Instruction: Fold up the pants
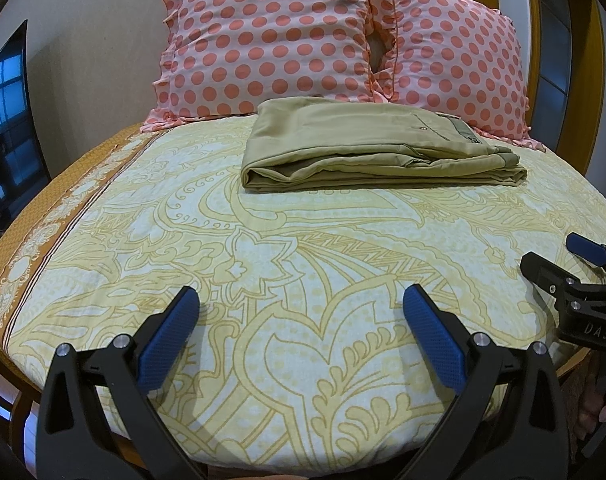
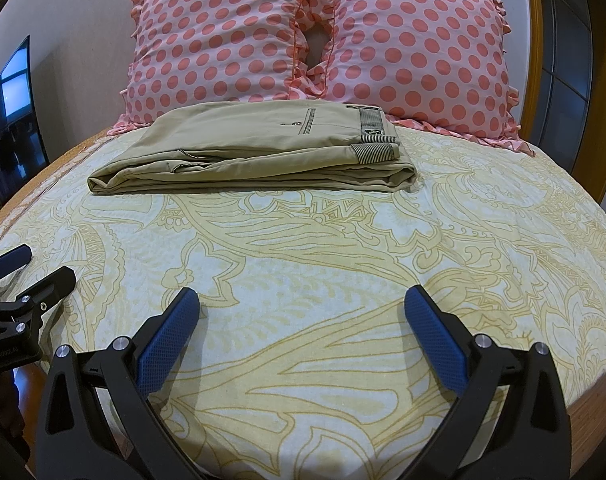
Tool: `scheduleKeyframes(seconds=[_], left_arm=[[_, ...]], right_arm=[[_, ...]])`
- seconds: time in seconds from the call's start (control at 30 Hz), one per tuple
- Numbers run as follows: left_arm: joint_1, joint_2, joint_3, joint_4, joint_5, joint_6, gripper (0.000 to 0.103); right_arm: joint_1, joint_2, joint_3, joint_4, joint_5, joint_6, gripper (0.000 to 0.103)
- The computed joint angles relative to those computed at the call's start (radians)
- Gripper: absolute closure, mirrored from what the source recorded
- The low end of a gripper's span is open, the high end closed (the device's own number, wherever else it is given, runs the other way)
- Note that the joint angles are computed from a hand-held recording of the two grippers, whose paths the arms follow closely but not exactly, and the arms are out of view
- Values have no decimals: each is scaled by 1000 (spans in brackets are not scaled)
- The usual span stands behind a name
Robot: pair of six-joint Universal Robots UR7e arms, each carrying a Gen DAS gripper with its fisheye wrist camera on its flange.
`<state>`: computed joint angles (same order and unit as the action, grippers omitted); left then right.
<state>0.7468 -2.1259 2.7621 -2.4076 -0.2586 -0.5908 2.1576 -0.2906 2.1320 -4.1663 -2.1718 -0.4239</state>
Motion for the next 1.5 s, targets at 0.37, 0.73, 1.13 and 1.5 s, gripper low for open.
scheduleKeyframes(seconds=[0.37,0.73,1.13,1.5], left_arm=[[-2,-1,1,0,3,0,2],[0,3,2,-13,2,8,2],[-1,2,3,-17,3,11,2],[-3,0,-3,2,4,2,2]], right_arm=[[0,-1,1,-1,0,0,1],[0,-1,2,0,1,0,1],[0,-1,1,0,0,0,1],[1,-1,1,0,0,0,1]])
